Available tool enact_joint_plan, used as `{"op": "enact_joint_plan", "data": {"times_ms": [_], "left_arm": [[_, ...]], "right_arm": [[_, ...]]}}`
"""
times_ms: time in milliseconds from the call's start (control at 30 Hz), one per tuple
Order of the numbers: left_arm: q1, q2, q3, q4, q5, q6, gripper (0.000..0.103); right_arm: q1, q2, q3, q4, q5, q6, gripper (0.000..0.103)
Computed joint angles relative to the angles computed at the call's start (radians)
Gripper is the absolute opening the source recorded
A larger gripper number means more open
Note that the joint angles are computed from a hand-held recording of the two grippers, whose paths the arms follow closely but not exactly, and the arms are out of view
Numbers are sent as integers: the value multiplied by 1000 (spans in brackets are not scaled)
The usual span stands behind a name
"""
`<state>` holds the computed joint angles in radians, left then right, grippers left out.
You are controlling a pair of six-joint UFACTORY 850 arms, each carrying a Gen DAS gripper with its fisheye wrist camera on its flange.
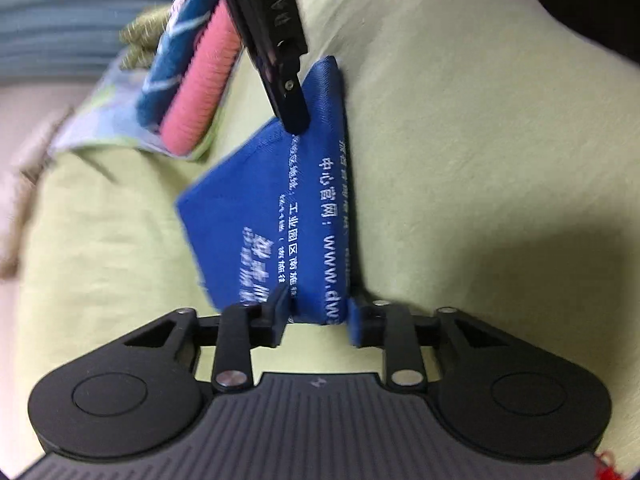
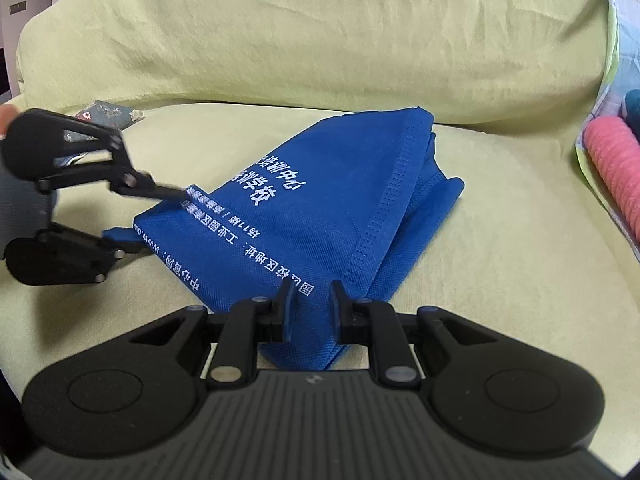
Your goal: Fold shopping bag
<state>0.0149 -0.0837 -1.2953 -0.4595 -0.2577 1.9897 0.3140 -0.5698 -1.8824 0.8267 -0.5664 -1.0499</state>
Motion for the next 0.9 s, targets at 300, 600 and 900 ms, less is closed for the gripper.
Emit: {"op": "enact_joint_plan", "data": {"times_ms": [300, 600, 900], "left_arm": [[6, -97, -209, 195, -290, -315, 22], [10, -114, -235, 184, -326, -338, 22], [23, -122, -252, 145, -351, -349, 23]], "right_arm": [[-41, 38, 68, 288, -22, -427, 36], [-54, 83, 166, 401, -43, -1029, 57], [-42, 12, 103, 445, -40, -1081, 33]]}}
